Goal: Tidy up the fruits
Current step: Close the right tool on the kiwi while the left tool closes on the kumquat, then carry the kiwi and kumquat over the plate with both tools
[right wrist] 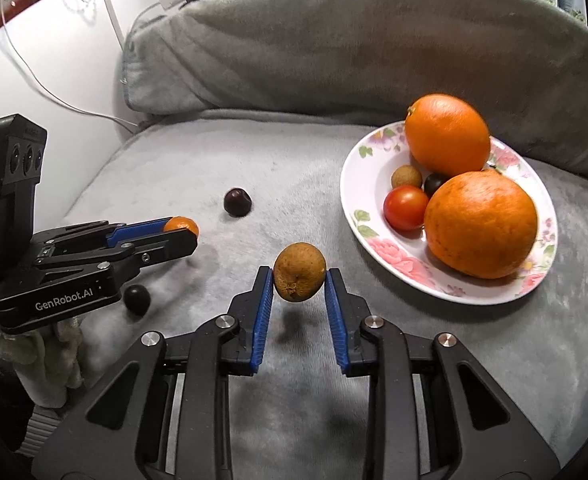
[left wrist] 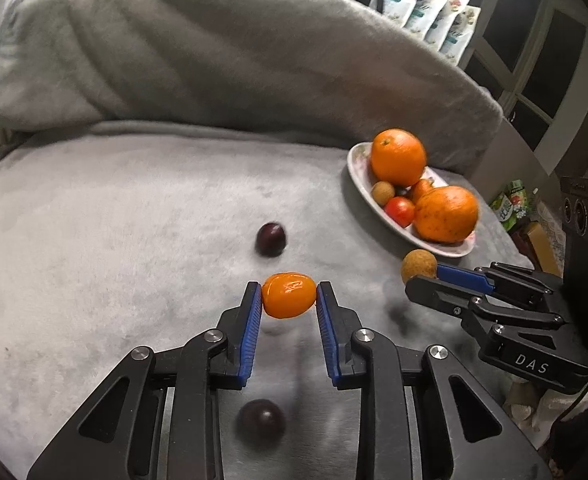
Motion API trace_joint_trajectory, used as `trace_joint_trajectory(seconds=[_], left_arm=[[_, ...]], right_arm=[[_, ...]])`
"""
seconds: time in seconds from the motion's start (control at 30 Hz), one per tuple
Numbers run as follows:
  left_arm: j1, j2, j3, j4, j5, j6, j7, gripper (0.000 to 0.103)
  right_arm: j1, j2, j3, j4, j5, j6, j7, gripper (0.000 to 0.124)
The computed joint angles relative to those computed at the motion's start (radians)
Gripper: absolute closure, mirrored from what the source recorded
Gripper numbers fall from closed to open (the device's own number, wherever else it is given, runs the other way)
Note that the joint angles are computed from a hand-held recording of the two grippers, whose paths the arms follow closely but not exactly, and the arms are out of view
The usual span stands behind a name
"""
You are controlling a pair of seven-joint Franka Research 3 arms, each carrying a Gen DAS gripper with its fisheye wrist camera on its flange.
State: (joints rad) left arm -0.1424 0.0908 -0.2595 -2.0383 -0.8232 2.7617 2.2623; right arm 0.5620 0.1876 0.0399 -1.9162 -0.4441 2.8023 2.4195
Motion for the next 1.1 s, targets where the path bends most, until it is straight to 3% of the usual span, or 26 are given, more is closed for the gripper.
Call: trace_joint_trajectory(seconds=[0.23,0.57,1.1], left_arm=[[-0.021,-0.032,-0.007,0.006,-0.087,0.006,0.079,0.077],[-0.060,-0.025,-0.005,0.042,-0.104,-0.001,0.105,0.077],[-0.052,0.109,-0.064,0.199,0.061,-0.023,-0.033,0.077]], right_arm=[[-0.007,-0.076,0.006,-0.055,-0.103,0.002,0.084,0.096],[-0.083,-0.147,0.050,-0.104,-0.203,0.023,0.178,0.096],[-0.193,-0.189,0.067,-0.127,-0.235,0.027,0.201,0.096]])
